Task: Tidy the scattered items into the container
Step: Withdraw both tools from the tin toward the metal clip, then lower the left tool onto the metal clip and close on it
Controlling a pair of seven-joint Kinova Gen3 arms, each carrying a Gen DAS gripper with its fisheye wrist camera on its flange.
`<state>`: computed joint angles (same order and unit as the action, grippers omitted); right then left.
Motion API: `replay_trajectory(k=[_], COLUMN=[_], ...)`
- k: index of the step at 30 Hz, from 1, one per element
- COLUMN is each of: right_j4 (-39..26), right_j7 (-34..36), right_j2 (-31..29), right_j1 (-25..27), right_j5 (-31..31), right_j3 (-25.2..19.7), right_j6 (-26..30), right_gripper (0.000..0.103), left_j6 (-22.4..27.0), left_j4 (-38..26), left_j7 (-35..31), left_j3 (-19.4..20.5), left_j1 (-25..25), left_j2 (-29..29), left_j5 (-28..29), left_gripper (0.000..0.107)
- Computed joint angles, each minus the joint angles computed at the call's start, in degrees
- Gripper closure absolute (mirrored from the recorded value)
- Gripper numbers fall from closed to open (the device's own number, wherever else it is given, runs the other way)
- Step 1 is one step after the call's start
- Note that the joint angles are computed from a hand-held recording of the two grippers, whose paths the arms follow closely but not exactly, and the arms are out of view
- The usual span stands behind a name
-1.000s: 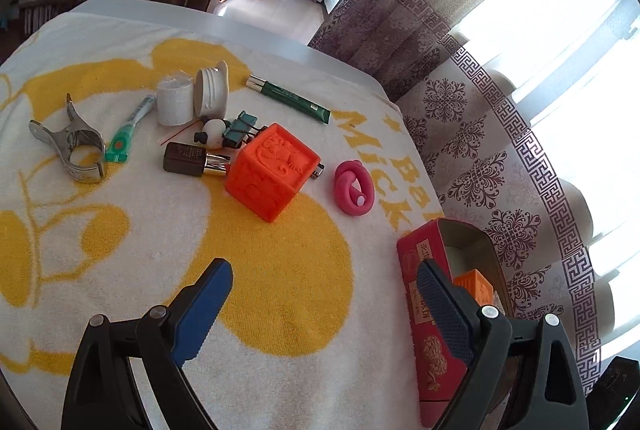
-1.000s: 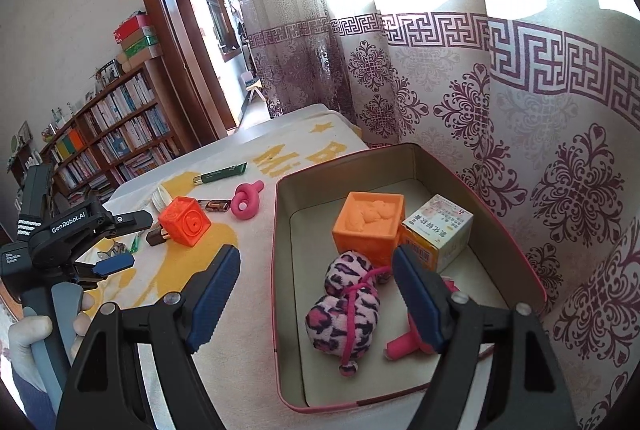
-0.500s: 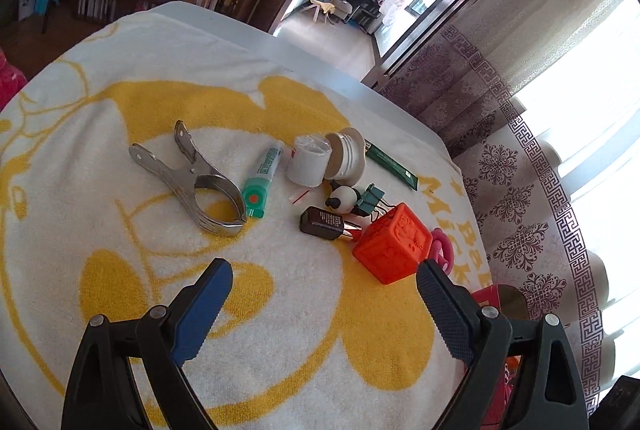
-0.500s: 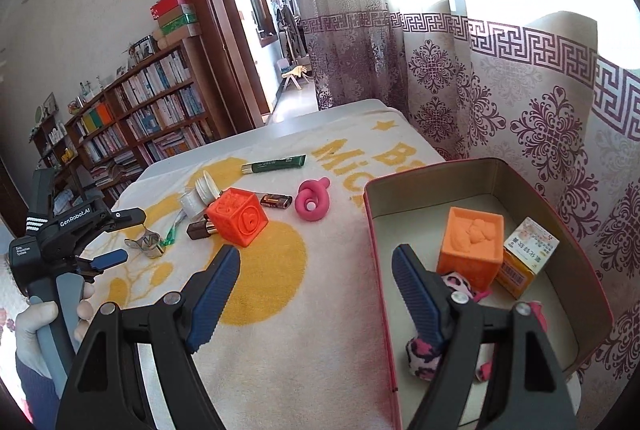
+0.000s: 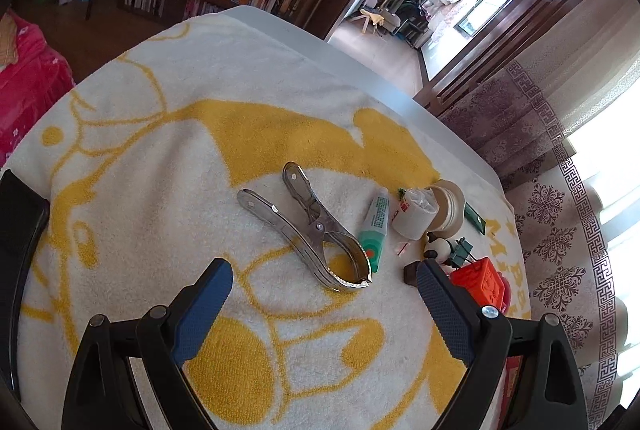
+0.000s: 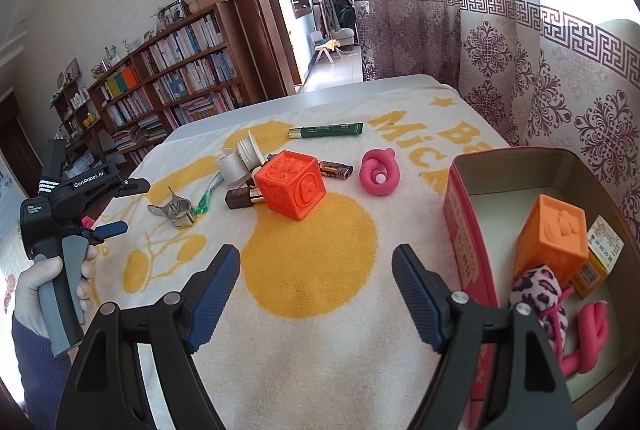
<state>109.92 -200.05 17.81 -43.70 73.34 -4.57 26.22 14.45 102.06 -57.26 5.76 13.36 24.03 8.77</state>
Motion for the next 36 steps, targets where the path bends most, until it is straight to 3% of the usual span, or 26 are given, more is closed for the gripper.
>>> replay_trajectory(k=[4,8,16,25,32,36], right_j4=[-0.21,0.15,1.61,2.24,2.32,2.39], right_j7=[0.57,0.81,-3.11,-4.17,-4.66,-4.73], right_j2=[0.43,0.48,0.53,0.74,0.70,0.63], right_j1=[0.46,0.81,2.10,2.70,3.28,3.43], right_j5=[-0.48,-1.00,1.15,2.43,3.06,3.21], right_j3=[0.19,0.91,2.98,4.52,4.46,4.51], right_j6=[-1.35,-2.72,-7.45,-10.48,-11.13,-11.40], right_gripper=[0.021,0.021,0.021,0.021,0.021,0.021], left_j6=[3.10,6.89,13.53,20.80,21.21,25.64], left_j4=[-3.27,-7.20,-13.97,-22.20,-21.35,-22.35], left_j7=[-2.97,-1.91,-1.07,4.87,1.69,3.01], left_j3=[4.47,0.11,-0.33,-6.52,-5.34,-9.41], left_j1=[-3.81,1.42,1.87,10.18,9.82,14.45], left_j2=[3.18,5.14,8.77,12.86,12.62,13.37], left_j5=[2.59,-0.63,-1.46,-11.91,-16.01,-22.31], left_gripper=[0.013,0.013,0.013,0.013,0.013,0.012])
